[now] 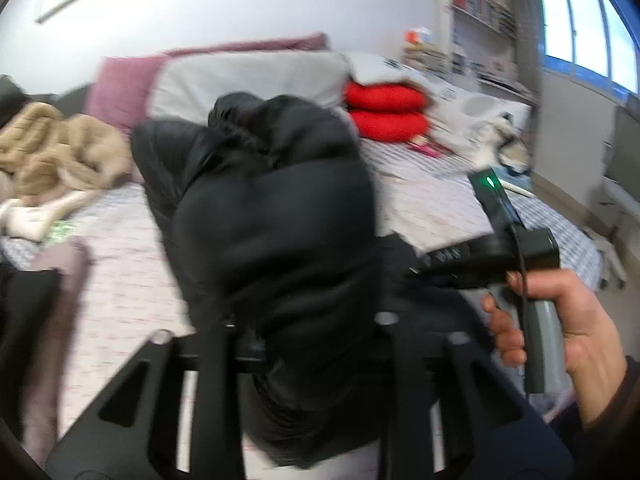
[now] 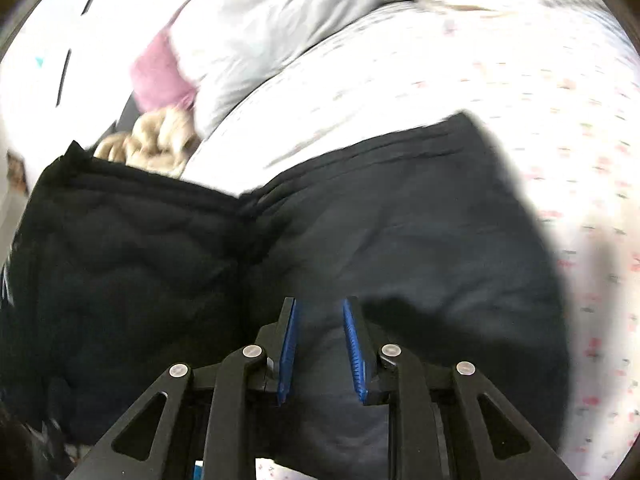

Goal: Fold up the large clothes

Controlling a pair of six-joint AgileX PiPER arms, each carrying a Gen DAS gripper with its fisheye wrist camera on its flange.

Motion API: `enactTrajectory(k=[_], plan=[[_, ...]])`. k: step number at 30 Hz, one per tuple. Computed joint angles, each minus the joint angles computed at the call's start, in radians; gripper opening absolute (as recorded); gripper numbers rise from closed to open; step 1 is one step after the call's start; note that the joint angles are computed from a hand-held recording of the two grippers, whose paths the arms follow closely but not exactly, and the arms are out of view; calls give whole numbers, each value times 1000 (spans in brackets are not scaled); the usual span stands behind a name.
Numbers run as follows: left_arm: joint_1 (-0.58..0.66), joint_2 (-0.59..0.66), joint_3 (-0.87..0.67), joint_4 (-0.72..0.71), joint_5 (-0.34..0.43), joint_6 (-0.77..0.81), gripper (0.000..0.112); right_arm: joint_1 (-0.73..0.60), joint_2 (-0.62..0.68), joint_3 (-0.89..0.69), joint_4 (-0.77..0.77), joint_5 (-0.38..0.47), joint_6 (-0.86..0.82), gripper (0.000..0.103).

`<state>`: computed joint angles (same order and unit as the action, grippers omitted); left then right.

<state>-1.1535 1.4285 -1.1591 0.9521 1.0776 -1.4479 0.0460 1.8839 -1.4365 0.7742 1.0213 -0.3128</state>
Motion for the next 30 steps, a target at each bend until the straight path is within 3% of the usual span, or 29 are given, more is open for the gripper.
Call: enactTrajectory(k=[3, 7, 10, 12, 14, 16, 20, 21, 23, 24, 28, 30], plan=[[15, 78, -50, -64, -183, 98, 56, -68, -26, 9, 21, 31, -14, 25], [26, 88, -47, -212, -375, 250, 63, -143, -71, 7, -27, 25, -2, 29], [60, 12, 23, -369, -514, 355, 63, -167, -135, 26, -123, -53, 2, 33], [85, -76, 101, -398, -578, 363, 64, -219, -164, 45, -46, -40, -97, 36], [110, -130, 147, -378, -559, 328, 68, -234, -181, 57, 45, -6, -192, 42], [171, -168, 187, -404, -539, 313, 68, -187, -180, 61, 49, -23, -216, 55], [337, -250, 313, -561, -571, 338, 68, -105, -106, 29, 96, 27, -238, 56], [377, -267, 344, -584, -569, 337, 68, -90, -97, 16, 89, 30, -231, 54], [440, -291, 404, -628, -573, 335, 68, -11, -102, -6, -32, -21, -187, 20], [471, -286, 416, -673, -586, 365, 68, 13, -111, -5, -81, -43, -170, 10], [587, -296, 477, -915, -634, 564, 68, -40, -216, 104, -19, 19, -227, 7], [574, -307, 494, -889, -632, 530, 68, -104, -253, 138, 12, 72, -257, 6]])
